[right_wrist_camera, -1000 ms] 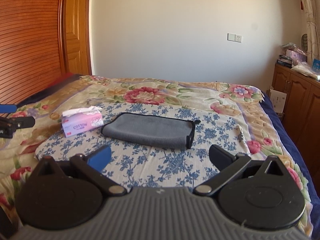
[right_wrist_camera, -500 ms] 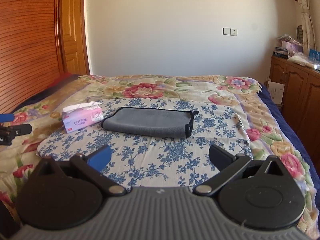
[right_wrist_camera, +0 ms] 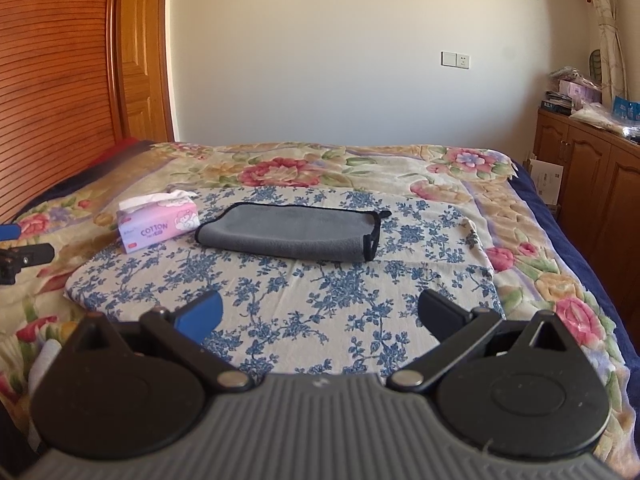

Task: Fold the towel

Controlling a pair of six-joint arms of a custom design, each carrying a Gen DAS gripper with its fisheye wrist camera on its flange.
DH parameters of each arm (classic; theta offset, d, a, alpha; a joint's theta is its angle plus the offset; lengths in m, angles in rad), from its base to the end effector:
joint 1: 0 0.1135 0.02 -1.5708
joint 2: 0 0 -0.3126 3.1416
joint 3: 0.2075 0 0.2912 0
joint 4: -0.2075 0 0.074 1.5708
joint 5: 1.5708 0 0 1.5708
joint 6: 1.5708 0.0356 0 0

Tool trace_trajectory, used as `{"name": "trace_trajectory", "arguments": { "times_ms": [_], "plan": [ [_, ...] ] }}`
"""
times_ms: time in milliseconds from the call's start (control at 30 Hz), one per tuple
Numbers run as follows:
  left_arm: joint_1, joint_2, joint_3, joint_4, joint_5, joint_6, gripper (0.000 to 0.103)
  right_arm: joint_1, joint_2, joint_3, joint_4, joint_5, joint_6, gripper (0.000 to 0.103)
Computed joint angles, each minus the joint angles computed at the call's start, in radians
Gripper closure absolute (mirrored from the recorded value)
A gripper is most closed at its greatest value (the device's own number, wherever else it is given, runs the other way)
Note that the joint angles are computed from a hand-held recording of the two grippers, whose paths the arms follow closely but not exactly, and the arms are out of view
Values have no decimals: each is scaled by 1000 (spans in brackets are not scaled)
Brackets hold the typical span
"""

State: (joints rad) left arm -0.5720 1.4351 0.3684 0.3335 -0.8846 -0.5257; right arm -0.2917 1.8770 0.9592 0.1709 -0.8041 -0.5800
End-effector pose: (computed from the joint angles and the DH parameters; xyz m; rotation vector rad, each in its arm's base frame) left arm 0.2164 -0.1066 0.1381 -0.3718 1.9908 0.3405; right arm 0.3976 -0.0926 0.1546 -0.6722 1.9764 0.4125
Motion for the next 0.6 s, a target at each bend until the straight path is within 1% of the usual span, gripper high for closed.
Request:
{"name": "trace_trajectory", "arguments": {
  "times_ms": [100, 167, 333, 500, 600],
  "plan": [
    [0, 6, -2, 8, -4, -2, 0, -1, 3, -6, 18, 2, 9, 0],
    [-1, 15, -5, 26, -10, 7, 0, -3, -1, -25, 65, 3, 29, 0],
    [-4, 38, -23, 111, -27, 40, 0, -9, -3, -50, 145, -5, 70, 0],
    [-5, 43, -33, 153, -39, 63, 0, -16, -1, -60, 194, -14, 110, 0],
    [-13, 48, -43, 193, -62, 77, 0, -18, 2, -66, 219, -14, 127, 0]
  ]
}}
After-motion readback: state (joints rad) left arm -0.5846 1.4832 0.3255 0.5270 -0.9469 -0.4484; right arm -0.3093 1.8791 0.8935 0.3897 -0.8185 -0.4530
